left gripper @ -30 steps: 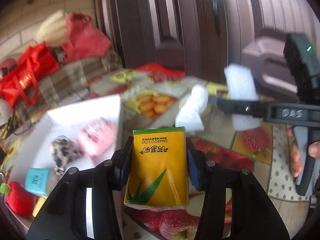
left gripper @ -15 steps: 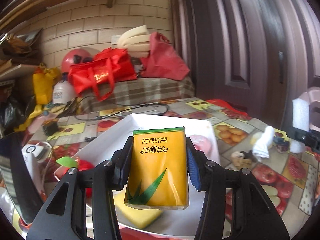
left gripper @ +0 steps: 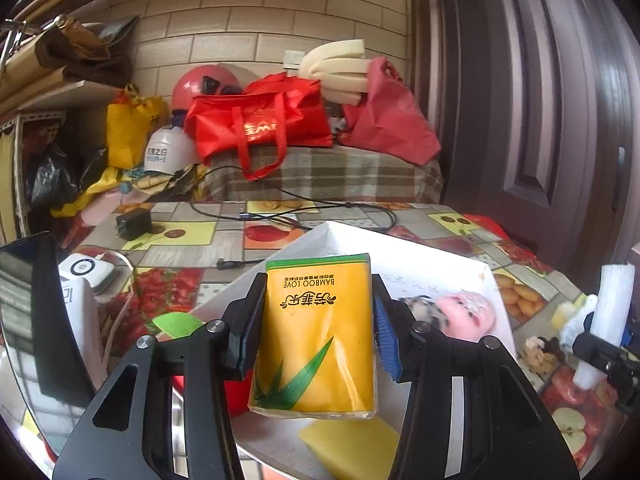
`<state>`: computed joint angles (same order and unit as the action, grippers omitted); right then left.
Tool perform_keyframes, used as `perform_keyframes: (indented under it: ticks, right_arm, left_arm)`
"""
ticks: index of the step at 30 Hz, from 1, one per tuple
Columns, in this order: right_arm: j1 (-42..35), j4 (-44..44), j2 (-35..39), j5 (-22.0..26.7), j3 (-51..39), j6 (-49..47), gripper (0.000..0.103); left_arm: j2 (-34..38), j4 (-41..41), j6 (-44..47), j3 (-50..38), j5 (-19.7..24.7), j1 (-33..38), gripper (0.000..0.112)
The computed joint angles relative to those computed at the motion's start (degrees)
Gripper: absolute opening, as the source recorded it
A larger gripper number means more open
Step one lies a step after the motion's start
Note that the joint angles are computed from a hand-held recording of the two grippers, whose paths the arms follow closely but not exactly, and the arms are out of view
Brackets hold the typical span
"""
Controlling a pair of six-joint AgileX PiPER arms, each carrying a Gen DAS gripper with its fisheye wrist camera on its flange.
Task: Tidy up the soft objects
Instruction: 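Carry the yellow tissue pack with the left tool and foam block with the right tool over the white box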
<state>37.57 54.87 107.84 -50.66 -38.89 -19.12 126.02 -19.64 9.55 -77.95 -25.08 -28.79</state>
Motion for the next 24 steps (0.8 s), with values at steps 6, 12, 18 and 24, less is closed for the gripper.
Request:
perform_keyframes:
  ticks: [6, 12, 18, 24]
  right_arm:
    - [-2.56, -8.16, 3.75, 8.89, -8.37, 0.83, 0.051]
    - [-5.41, -7.94, 9.36, 27.65, -22.43, -10.64, 0.05]
    - [-6.83, 8.22, 12.41, 29.76, -28.77, -29.07, 0.05]
    - [-8.92, 18.98, 14.62, 25.98, -33.76, -36.01, 0.051]
  left_arm:
    - [2.11, -9.79, 10.79, -4.24, 0.61, -0.59, 0.048]
    - [3.62, -13.23, 13.31, -8.23, 5.97, 0.82, 0.048]
    - [5.72, -24.5, 25.28, -13.43, 10.89, 1.13, 0.048]
    - [7.34, -37.88, 38.86, -17.09, 13.25, 1.32, 0.048]
